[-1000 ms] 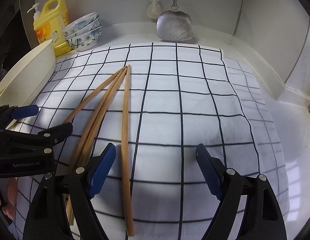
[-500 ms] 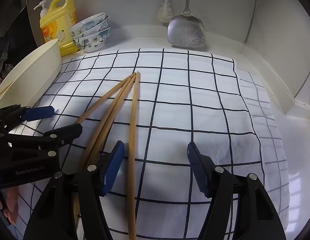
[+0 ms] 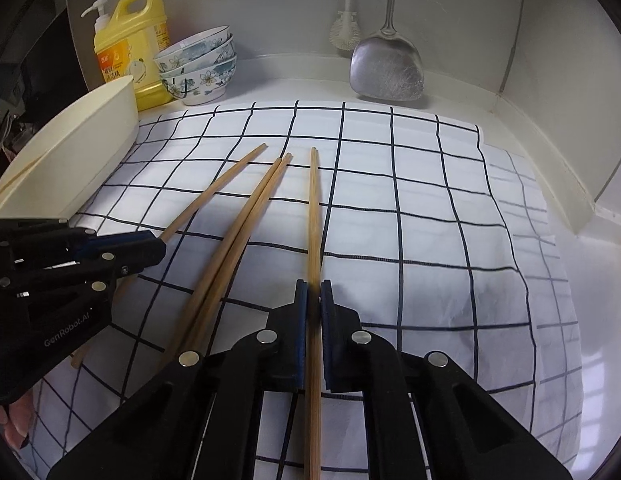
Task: Organize utensils
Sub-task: 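Lift and carry the left tool's chopstick over the basin while the right tool carries its own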
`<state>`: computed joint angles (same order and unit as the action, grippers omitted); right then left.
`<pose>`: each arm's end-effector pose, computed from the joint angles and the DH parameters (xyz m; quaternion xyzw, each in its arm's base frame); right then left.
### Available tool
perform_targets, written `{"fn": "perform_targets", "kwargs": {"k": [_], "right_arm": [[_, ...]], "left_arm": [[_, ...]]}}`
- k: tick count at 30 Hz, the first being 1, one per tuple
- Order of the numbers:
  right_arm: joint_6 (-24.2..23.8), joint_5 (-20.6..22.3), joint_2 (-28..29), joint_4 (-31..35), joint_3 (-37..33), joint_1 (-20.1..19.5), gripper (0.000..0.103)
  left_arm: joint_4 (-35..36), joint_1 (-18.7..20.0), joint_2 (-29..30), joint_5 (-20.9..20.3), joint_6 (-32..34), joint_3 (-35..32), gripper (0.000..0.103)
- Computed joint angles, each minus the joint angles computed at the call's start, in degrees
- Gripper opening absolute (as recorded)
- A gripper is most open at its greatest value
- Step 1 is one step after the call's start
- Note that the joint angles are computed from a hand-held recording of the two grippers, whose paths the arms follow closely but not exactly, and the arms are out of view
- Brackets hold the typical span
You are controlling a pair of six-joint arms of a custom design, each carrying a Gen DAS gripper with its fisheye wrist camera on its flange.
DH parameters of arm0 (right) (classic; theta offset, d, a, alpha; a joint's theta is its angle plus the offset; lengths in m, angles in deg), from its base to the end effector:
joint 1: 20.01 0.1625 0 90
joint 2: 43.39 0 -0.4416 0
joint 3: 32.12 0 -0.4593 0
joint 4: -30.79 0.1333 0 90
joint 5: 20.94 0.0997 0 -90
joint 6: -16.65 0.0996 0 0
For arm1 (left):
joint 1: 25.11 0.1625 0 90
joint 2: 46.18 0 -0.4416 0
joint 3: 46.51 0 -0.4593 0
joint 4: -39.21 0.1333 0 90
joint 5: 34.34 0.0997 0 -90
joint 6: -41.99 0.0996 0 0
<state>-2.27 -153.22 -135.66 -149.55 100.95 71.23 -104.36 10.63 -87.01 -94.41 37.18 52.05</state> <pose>0.0760 -0.4494 0.3317 -0.0005 -0.8603 0.3358 0.3836 -0.4390 -0.5414 -0.0305 0.4123 0.8730 -0.0967 0.2418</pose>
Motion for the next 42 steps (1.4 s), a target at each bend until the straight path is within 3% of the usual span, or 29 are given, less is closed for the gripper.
{"fn": "perform_targets", "kwargs": {"k": [9, 21, 29, 35, 39, 42], "right_arm": [[10.0, 3.7, -6.5, 7.2, 2.0, 1.6, 0.006], [13.5, 3.9, -9.1, 16.1, -1.6, 9.9, 0.006], [14.0, 4.9, -0.7, 16.9, -7.8, 15.9, 0.006], [16.5, 5.3, 10.3, 15.0, -14.6, 19.0, 0.006], [19.4, 4.6, 17.5, 15.1, -19.5, 19.8, 0.006], [21.6, 3.6, 22.4, 14.9, -23.1, 20.0, 0.006]], "left_arm": [[4.0, -1.4, -4.7, -0.5, -5.3, 2.4, 0.007], [10.8, -4.4, -15.9, 3.6, -15.5, 5.6, 0.007], [12.5, -2.7, -24.5, 11.8, -20.1, 7.9, 0.007], [13.1, 2.5, -27.2, 16.4, -15.8, 5.9, 0.007], [12.5, 6.8, -26.4, 15.3, -10.8, 3.0, 0.007], [11.9, 10.2, -24.6, 12.1, -6.4, -0.1, 0.007]]}}
